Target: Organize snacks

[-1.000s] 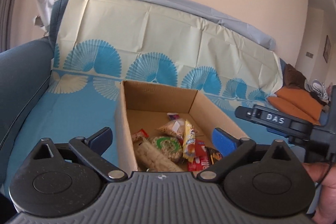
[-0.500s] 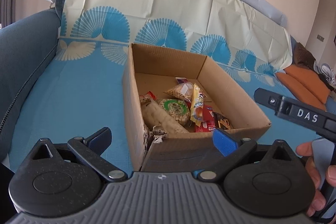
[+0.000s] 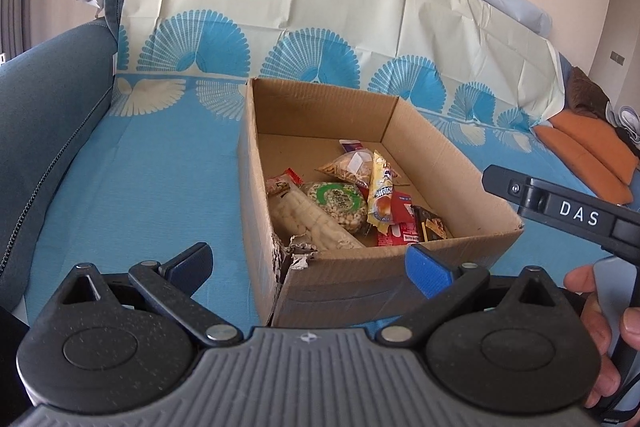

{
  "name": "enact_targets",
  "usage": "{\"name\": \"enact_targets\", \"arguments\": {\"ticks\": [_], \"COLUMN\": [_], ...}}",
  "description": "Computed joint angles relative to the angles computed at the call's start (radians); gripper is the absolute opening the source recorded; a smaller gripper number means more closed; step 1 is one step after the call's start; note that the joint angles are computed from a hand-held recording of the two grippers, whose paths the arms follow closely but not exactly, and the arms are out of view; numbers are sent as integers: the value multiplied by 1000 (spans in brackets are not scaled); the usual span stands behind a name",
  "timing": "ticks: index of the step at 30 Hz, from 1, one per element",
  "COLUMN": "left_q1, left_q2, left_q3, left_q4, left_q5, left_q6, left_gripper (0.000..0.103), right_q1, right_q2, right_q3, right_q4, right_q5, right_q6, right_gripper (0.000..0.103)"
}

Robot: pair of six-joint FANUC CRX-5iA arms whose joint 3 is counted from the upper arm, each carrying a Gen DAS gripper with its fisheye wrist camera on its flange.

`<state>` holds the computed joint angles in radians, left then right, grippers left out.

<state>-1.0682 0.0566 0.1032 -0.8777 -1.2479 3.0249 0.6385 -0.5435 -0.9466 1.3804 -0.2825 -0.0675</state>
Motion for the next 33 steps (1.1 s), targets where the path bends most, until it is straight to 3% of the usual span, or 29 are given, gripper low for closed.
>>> {"name": "enact_targets", "arguments": {"ticks": [33], "left_q1": [-2], "left_q2": [15], "left_q3": [12], "left_q4": [2], "left_q5": [-2], "left_q6": [-12], "left_gripper": [103], "right_q1": [-4], "right_q2": [2], "right_q3": [-5], "right_q4": [24], "right_q5": [-1], "right_q6": [-6], "right_gripper": [102]}}
